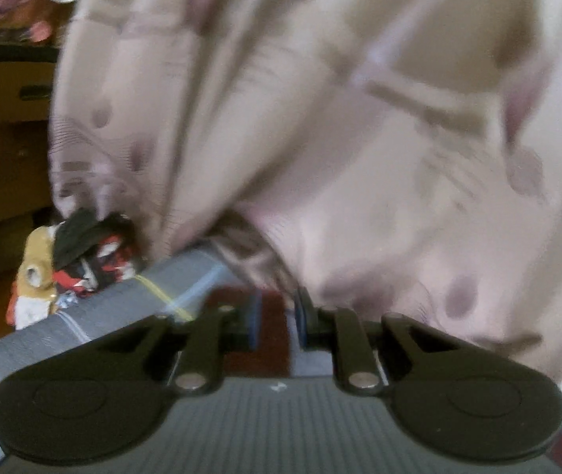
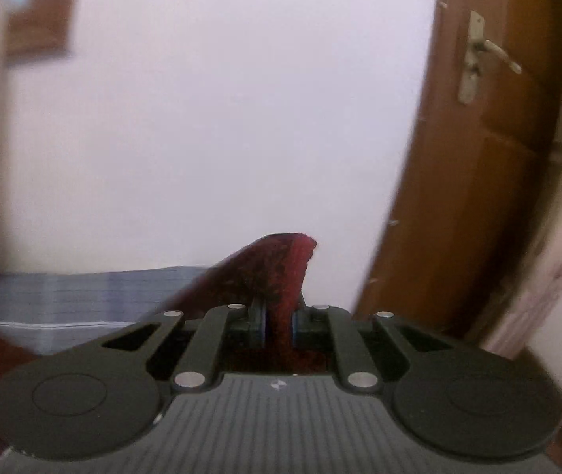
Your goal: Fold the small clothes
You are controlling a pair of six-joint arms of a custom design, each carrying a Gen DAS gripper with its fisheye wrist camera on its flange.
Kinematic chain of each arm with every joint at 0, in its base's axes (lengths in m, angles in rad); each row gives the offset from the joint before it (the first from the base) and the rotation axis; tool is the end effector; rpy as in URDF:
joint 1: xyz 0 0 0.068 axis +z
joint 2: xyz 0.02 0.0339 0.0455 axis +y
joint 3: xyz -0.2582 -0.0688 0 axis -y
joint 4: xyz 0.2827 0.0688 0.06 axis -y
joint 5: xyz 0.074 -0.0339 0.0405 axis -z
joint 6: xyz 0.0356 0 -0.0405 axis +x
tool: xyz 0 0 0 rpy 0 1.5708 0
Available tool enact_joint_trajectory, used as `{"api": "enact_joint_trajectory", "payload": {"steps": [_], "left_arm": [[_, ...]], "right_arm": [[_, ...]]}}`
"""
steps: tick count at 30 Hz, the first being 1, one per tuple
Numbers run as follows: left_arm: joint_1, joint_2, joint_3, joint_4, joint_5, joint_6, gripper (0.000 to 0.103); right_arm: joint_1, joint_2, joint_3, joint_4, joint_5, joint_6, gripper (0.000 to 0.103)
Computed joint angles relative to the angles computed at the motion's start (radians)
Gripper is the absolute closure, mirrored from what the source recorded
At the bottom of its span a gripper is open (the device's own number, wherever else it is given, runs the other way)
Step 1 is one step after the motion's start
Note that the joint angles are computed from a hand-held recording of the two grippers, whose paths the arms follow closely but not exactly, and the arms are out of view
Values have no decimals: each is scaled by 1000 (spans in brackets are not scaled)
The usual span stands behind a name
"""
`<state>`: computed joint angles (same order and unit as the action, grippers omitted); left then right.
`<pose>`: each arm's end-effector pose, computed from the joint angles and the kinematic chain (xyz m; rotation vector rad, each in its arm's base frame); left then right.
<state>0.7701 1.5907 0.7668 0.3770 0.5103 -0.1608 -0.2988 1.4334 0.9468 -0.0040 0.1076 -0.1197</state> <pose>0.2676 0.2353 0.1596 -0.5840 1.8702 -0.1159 0.3420 -0.1094 0.2386 0.2526 2.0635 -0.3682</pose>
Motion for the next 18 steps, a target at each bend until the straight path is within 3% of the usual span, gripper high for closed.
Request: {"api": "enact_joint_trajectory", "payload": {"steps": [4,7,9,11,14,16,17,18], "left_arm": [[-13,-67,-62,-45,59,34,86],[-12,-120,-116,-57,99,41,86],[-14,-152,-141,-89,122,73,85],[-26,-197,-168,-140,111,114,85],[-13,-256,-227,-171,190,108,82],[-19,-306,-280,-186,210,81,72],[-23,-325,-302,-196,229,78,67],[-30,-352,-333,-192,244,72,66]], "right_arm": [[-28,207,92,53,55,-68,89],[-58,321,119,34,29,-27,89],[-68,381,117,36,53,-6,82],[-77,388,77,86,64,37,72],[-27,271,-87,308,135,57,62],[23,136,-161,333,-47,66,62],[54,92,-133,249,-221,63,62],[99,79,-95,180,-321,49,62]]}}
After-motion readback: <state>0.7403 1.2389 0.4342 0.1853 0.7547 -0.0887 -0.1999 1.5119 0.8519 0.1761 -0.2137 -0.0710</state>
